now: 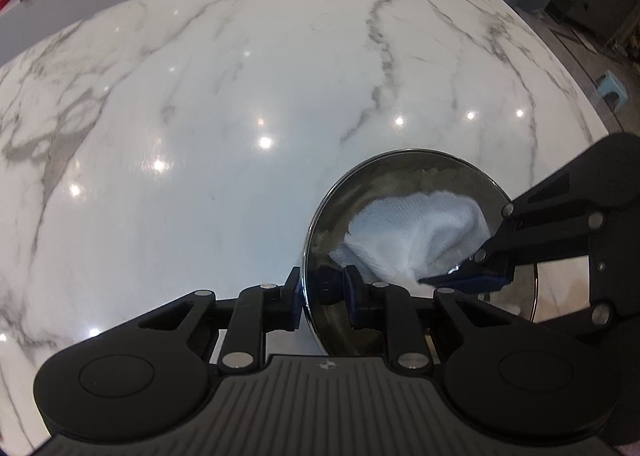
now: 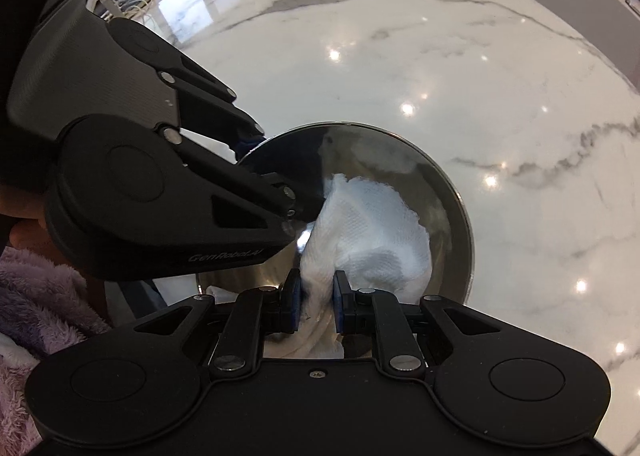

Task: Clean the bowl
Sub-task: 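Rub the cloth around the bowl interior with the right gripper while the left gripper holds the rim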

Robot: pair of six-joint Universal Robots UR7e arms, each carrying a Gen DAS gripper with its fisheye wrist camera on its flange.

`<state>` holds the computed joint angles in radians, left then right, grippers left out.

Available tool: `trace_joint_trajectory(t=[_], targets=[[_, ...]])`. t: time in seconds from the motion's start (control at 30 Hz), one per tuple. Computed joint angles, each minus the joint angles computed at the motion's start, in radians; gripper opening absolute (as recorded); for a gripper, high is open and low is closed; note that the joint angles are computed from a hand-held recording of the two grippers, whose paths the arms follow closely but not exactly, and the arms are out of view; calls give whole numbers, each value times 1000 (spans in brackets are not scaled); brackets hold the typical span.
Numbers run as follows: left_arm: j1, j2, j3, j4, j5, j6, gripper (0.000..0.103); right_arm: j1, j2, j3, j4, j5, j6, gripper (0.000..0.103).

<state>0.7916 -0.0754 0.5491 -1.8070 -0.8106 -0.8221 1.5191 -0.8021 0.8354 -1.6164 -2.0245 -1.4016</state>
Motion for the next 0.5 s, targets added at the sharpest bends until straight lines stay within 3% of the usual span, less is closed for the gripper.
trace_joint_trajectory(t=[0.23, 0.5], targets=[[-4, 0, -9, 26, 19, -6, 21, 7, -62, 142, -262, -33, -100, 13], [-1, -18, 26, -10, 6, -76, 23, 8, -75, 178, -311, -46, -97, 13]])
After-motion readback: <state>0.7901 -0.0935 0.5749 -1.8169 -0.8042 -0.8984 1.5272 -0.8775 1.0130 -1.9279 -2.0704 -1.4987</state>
